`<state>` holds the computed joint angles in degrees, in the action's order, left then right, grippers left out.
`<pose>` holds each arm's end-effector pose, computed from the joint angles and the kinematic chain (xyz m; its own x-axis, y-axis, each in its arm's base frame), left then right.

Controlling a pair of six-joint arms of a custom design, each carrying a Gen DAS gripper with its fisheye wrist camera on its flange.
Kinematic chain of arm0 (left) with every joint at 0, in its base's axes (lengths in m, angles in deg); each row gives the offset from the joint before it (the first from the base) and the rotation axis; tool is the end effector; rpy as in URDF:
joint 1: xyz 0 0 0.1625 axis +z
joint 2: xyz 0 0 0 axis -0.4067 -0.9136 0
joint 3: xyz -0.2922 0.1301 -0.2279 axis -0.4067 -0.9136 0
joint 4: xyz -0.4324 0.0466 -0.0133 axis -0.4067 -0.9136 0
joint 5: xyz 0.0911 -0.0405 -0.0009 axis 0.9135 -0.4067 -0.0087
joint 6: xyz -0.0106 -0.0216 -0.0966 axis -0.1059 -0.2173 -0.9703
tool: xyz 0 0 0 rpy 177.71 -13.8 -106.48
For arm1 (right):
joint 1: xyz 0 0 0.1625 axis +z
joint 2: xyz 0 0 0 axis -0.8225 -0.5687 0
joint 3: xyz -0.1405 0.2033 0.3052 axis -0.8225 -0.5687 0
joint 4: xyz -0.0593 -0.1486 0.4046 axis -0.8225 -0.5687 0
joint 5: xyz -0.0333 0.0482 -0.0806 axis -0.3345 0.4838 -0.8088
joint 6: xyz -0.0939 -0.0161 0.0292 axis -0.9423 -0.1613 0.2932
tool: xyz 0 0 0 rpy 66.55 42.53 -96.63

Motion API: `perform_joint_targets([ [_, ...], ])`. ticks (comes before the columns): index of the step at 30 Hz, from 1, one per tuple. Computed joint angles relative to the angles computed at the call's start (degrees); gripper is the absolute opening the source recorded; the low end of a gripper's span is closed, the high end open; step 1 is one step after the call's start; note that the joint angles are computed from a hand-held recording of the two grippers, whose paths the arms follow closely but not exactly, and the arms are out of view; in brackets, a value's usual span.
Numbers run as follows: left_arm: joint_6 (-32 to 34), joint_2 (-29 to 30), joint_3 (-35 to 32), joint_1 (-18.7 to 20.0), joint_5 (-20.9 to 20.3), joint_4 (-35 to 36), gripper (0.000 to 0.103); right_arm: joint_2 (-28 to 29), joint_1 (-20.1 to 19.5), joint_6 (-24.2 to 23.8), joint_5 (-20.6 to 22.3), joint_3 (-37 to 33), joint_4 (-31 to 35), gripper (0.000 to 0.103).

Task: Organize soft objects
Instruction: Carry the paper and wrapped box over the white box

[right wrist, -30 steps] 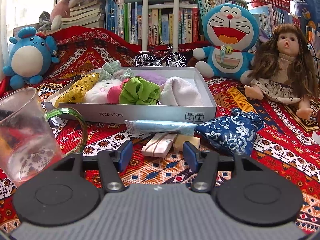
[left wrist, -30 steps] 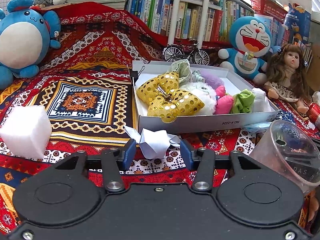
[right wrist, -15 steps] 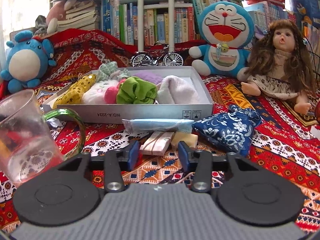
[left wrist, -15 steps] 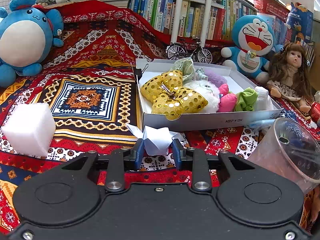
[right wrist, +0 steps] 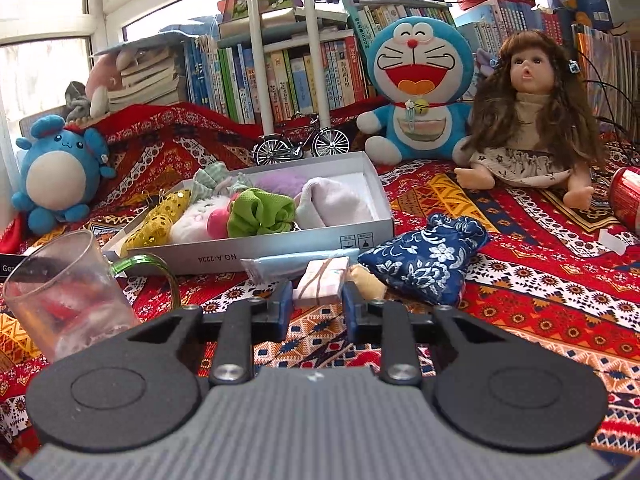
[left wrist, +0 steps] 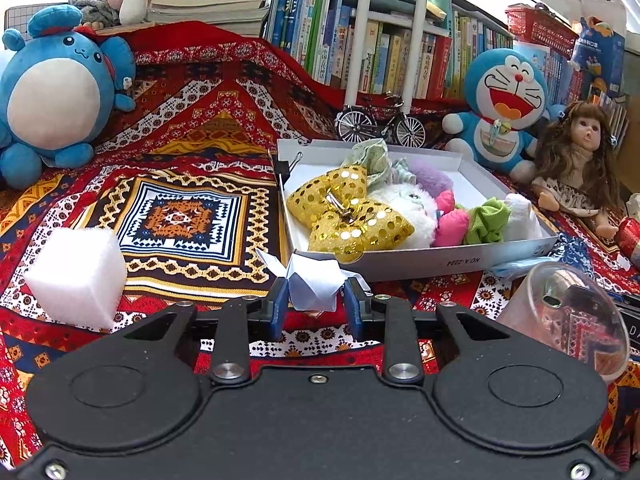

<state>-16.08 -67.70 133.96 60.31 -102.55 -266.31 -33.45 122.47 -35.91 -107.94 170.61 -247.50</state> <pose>-0.3483 -0.5318 -0.0190 -0.7735 -0.0592 -0.6311 0.4888 0.5782 -0.6533 -0.0581 -0.5337 0.3458 -0.8011 -0.2373 0.5495 -0.5852 0.5030 -0.6360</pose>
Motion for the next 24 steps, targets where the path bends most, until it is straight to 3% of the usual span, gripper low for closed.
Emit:
perform_joint_targets([
  [15,7.84,-0.51,-2.84,-0.44,-2.06,-6.32,0.028,-0.51,2.02,1.69,3.28,-2.46,3.71,0.032],
  [20,13.55,0.84,-6.89,0.8,-5.46,-11.63,0.028,1.61,4.3,2.5,3.03,-6.95,7.45,0.032],
  [24,14.4,1.62,-11.98,2.58,-8.49,-7.73,0.028,5.0,7.11,2.9,0.62,-12.4,10.97,0.032],
])
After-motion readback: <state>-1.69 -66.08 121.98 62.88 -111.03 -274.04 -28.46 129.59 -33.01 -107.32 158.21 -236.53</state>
